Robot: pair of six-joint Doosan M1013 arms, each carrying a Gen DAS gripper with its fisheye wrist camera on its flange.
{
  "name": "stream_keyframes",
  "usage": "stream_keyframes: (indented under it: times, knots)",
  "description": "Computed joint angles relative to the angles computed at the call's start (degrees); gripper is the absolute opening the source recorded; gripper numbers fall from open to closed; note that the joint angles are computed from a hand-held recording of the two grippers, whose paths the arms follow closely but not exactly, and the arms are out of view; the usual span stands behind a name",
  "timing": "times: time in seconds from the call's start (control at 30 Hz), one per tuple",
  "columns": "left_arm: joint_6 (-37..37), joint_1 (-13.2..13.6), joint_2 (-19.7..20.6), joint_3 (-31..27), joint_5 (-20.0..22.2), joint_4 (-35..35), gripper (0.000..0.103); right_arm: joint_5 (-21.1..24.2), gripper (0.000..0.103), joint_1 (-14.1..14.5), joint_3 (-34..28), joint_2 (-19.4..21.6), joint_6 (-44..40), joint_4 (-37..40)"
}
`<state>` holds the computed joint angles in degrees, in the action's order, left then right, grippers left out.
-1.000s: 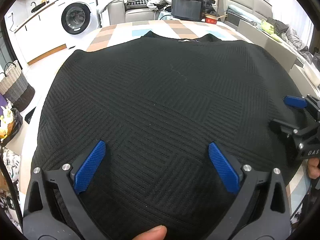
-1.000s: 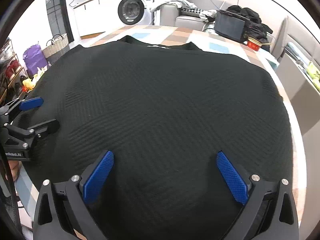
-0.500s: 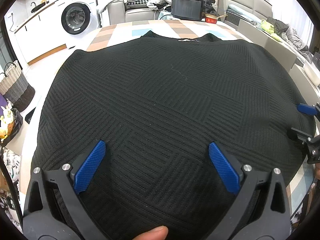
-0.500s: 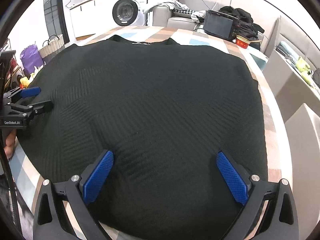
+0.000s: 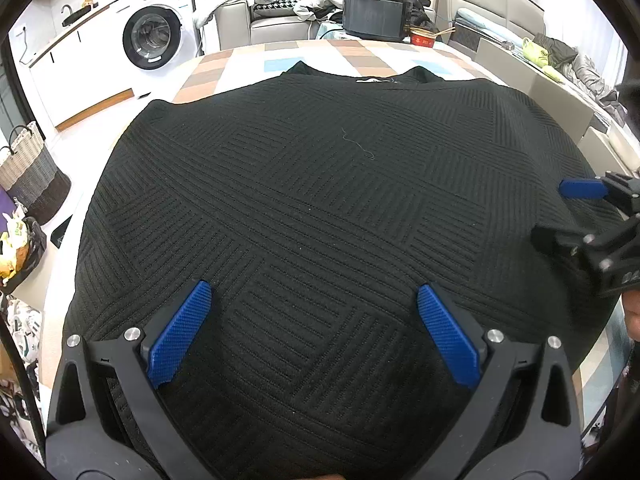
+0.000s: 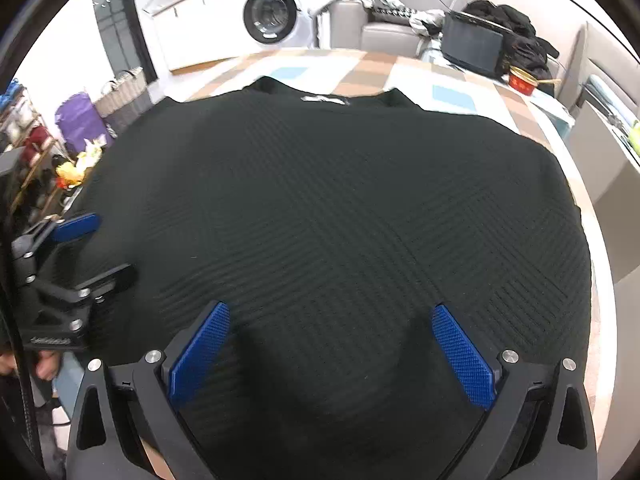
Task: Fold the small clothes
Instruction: 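Press both open tools onto the sweater body and smooth it flat, then keep smoothing the spread sweater with both open tools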
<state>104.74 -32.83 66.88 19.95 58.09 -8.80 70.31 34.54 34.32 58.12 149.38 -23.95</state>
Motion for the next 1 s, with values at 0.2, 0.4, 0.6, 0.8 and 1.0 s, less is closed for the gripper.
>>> stream_keyframes:
  times: [0.2,0.4,0.6,0.8,1.0]
  knots:
    - [-3.5,-0.5,-0.6,1.0,-0.6,2.0,0.102,-2.4,0.103,0.0,3.5,-1.5,-3.1,-0.6]
    - [-6.1,-1.4,-2.6,3.4,-0.4,-0.4,0.101,-5.7,0.103,-0.2,8.2,-3.8,-3.6,-0.8]
    - [-3.8,-2.7,-1.6,0.8,2.2,-2.8,0.101,-7.1,0.103,-0.2,10.4,-5.0,-3.0,-0.9]
    - [-6.9,-3.7,1.4,-4.5,5.7,2.0,0.101,-7.8,0.103,0.0,11.1,-5.2,-2.9,-1.7]
    - [-11.4,-3.7,4.5,-10.5,9.7,7.0,0.101,-9.6,0.103,-0.4,12.9,-6.5,-4.7,1.0]
